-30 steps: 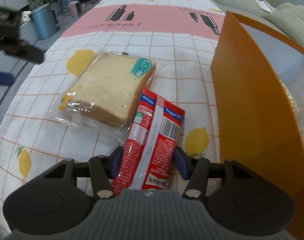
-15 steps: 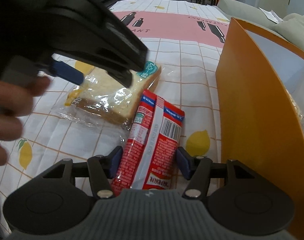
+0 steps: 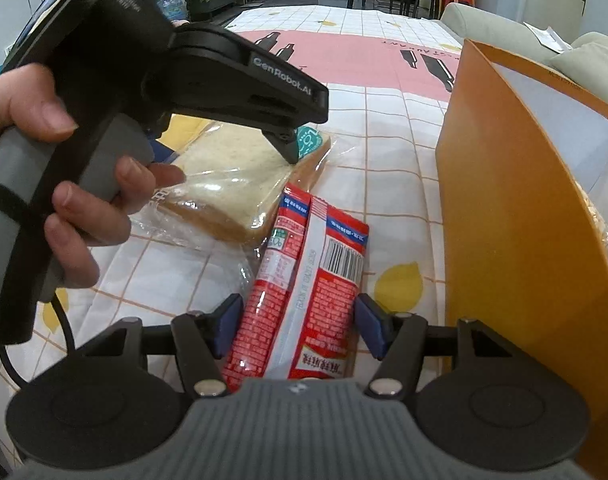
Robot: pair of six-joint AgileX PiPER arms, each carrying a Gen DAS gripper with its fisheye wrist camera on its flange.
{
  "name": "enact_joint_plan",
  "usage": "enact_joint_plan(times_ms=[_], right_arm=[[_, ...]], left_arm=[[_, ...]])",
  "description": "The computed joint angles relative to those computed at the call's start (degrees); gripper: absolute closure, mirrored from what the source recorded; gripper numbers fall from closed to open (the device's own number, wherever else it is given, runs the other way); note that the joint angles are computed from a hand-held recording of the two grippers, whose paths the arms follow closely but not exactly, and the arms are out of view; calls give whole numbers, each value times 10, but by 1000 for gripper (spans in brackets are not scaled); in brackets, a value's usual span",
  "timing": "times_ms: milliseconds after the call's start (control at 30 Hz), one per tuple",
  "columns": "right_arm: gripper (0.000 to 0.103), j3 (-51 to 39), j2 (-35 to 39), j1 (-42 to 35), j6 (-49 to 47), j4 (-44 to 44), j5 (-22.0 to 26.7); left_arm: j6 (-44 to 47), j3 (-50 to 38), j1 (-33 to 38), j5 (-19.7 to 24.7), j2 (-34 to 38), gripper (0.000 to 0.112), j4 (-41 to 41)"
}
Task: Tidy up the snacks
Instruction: 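Grasp the red sausage pack with the right gripper while the left grasps the bread, then lift and carry the sausage pack with the right gripper and bread with the left over the box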
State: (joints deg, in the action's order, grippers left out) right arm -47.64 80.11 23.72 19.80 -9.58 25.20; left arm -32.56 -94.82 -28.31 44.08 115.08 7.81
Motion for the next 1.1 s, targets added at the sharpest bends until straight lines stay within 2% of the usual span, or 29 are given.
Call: enact_joint_plan(times_ms=[367,433,567,600,767,867,1000,1100], right_arm=[[35,5,-2,6,12,-13,-6],[35,5,-4,4,2,-4,-6],[36,1,-3,-4,-19,19,1],[38,-3,-2,-8,-23,26,5],[39,-30,-6,-15,-57,69,66],[41,-38,-10,-17,-71,85,86],[41,-39,-12,-19,-85,92,89],[41,-37,-16,-18,-87,92,90]], left_arm=[[16,8,-61,-29,-2,9,107],[54,9,-61,-33,-6,9,90],[191,0,-39,-20,-14,9,-22],[200,-18,-43,-1,-1,9,-15],[259,-55,-64,22,29,9,-2],[246,-87,-74,46,53,9,29],[212,-58,-76,6,47,9,53],[203,-61,-74,11,47,9,51]])
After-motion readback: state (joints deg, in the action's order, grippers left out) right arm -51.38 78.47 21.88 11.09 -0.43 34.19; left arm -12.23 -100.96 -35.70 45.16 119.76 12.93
